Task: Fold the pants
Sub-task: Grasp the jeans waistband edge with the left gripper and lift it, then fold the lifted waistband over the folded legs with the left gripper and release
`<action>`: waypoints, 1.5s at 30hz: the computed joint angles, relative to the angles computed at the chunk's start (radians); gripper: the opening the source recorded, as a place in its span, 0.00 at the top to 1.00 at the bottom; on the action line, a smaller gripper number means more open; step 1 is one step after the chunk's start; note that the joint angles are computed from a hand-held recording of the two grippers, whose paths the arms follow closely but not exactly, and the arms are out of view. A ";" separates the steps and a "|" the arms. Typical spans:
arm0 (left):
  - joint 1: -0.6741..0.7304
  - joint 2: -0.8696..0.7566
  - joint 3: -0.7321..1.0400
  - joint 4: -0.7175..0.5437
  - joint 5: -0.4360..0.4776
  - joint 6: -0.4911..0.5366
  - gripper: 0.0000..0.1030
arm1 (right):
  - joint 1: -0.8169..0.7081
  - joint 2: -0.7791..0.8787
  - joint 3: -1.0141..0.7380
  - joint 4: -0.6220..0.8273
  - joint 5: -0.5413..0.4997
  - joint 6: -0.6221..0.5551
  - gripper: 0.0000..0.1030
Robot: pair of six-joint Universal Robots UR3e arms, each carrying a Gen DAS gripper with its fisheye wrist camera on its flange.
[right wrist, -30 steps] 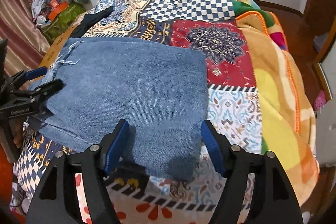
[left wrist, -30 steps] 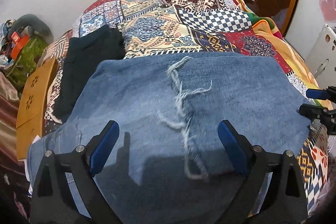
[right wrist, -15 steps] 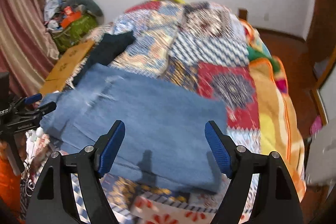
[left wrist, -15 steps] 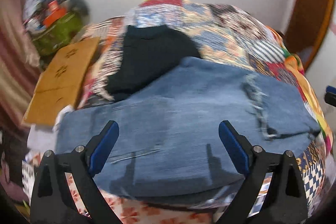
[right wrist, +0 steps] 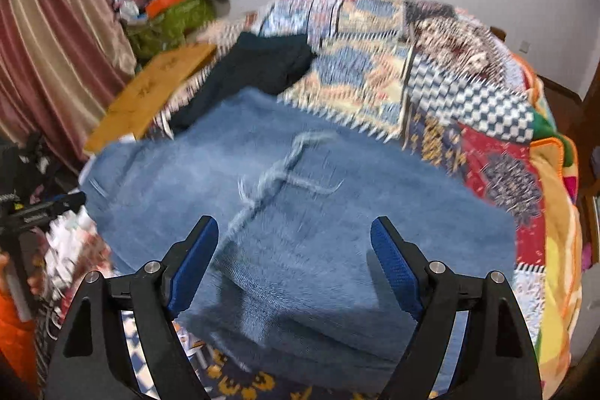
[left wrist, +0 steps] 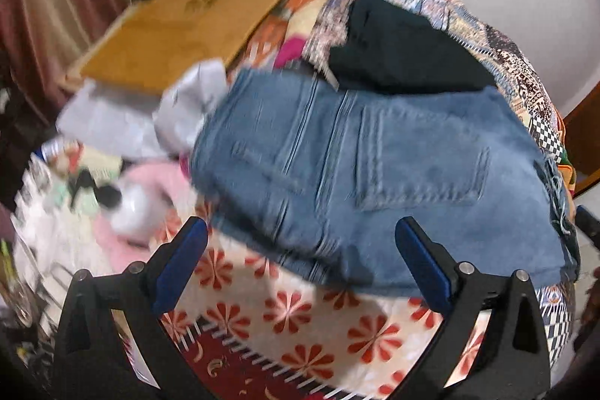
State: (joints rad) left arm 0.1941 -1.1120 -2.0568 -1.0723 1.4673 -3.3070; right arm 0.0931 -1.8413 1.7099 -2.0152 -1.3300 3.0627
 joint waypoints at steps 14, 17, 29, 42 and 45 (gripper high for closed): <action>0.394 0.139 -0.259 -0.302 -0.583 0.210 0.02 | 0.021 0.011 0.030 0.024 -0.003 -0.016 0.19; 0.351 0.054 -0.261 -0.174 -0.572 0.151 0.02 | 0.028 0.021 0.025 0.016 -0.003 -0.005 0.18; 0.259 -0.112 -0.200 0.134 -0.463 0.008 0.73 | 0.009 0.018 0.036 0.013 0.025 -0.024 0.15; -0.240 -0.183 0.220 0.251 0.104 -0.080 0.83 | -0.142 -0.176 0.085 0.125 0.108 -0.054 0.17; -0.343 -0.286 0.418 0.251 0.147 -0.104 0.83 | -0.297 -0.313 0.116 0.250 0.161 -0.128 0.17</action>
